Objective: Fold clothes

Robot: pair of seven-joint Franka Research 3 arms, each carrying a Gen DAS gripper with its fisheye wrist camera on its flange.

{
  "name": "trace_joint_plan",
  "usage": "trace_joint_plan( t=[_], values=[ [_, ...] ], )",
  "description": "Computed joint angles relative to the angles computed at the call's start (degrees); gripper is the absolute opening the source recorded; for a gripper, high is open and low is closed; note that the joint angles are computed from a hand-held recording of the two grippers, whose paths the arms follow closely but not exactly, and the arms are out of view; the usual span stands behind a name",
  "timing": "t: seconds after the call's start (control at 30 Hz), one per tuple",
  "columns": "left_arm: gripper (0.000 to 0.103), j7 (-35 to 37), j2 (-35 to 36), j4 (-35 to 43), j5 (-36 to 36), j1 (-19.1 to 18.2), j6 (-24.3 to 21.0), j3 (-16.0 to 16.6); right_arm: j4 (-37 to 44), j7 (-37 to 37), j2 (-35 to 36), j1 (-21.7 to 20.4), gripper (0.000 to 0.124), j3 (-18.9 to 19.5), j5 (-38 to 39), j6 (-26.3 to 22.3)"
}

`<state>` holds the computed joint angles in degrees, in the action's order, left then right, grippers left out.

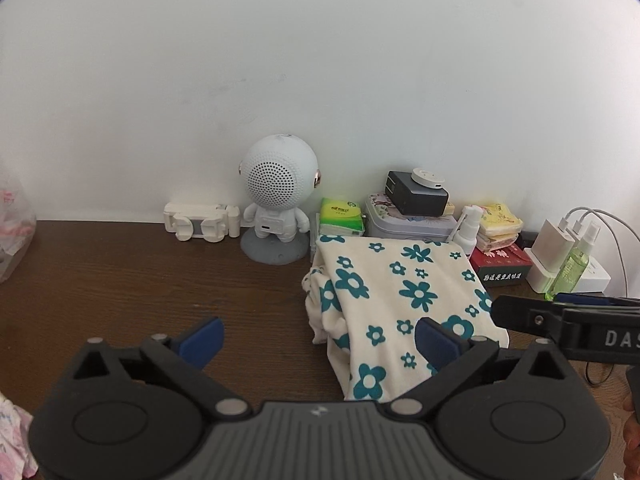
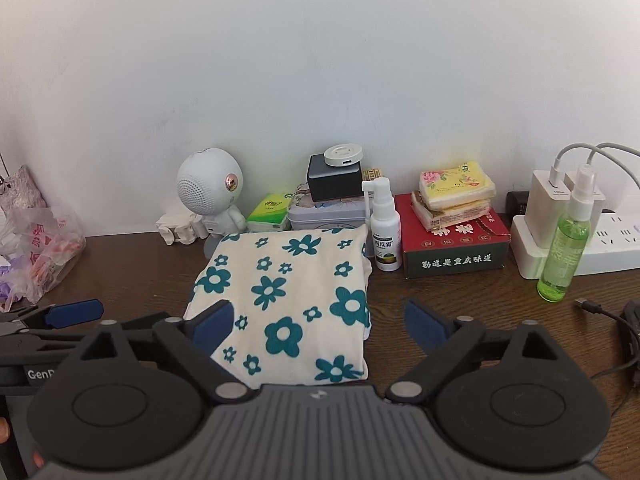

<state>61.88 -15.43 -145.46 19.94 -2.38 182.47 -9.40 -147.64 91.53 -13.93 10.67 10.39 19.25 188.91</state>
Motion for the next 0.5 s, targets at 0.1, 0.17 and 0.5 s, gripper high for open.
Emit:
trace_joint_plan(
  t=[0.1,0.17,0.5],
  values=[
    [0.102,0.5,-4.0,-3.2,-0.6,-1.9,-0.5,1.4,-3.0,0.5,-4.3,-2.8,0.102,3.9,-0.1,-0.7],
    [0.103,0.9,-7.1,-5.6,-1.3,-3.4,-1.3,2.4,-5.2,1.6,-7.6,-3.0,0.102,5.0,0.0,-1.4],
    [0.103,3.4,-27.0,-18.8,-4.1,-9.0,-6.6,5.8,-17.2,10.0,-26.0,-2.5,0.103,10.4,-1.4,-5.8]
  ],
)
